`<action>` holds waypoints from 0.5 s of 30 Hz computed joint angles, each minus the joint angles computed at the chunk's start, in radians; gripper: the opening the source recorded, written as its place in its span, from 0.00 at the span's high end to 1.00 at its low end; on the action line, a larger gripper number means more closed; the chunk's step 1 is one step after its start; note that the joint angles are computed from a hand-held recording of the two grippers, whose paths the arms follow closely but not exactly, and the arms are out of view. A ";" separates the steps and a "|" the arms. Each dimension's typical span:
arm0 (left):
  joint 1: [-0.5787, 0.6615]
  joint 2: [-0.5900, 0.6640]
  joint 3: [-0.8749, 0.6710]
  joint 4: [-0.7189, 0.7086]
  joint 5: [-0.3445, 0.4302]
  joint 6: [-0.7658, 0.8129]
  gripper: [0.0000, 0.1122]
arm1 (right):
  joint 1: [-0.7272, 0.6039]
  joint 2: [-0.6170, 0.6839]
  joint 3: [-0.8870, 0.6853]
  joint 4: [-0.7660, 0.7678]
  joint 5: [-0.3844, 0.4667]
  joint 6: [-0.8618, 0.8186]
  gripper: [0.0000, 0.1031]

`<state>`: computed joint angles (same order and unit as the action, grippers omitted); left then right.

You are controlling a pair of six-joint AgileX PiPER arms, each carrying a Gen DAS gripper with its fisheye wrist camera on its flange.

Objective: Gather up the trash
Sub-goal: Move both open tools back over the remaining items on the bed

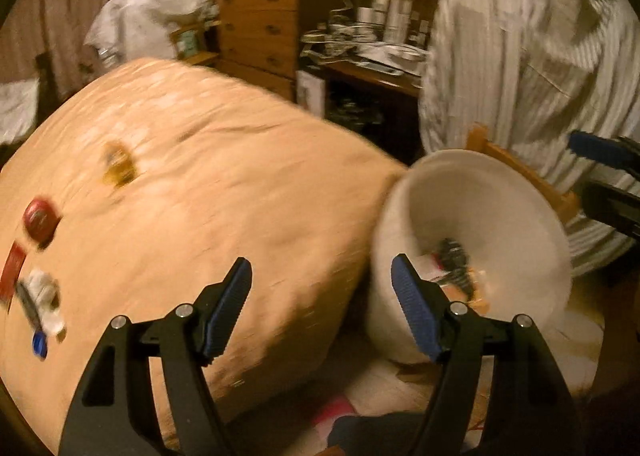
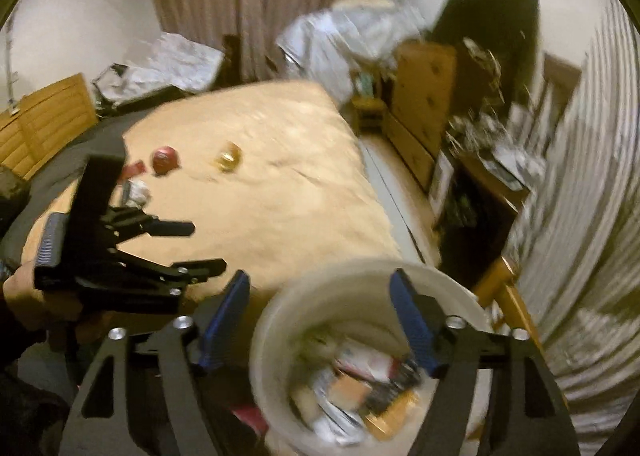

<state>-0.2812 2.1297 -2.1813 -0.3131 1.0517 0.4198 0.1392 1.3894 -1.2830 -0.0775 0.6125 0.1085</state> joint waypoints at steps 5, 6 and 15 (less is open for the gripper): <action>0.148 -0.091 0.181 -0.017 -0.111 0.059 0.38 | 0.195 0.060 -0.032 -0.160 -0.066 0.192 0.16; 0.194 -0.097 0.205 -0.021 -0.129 0.065 0.38 | 0.218 0.077 -0.042 -0.160 -0.070 0.205 0.16; 0.532 0.092 0.009 0.018 -0.085 -0.028 0.38 | 0.346 0.279 -0.164 -0.067 -0.114 0.227 0.15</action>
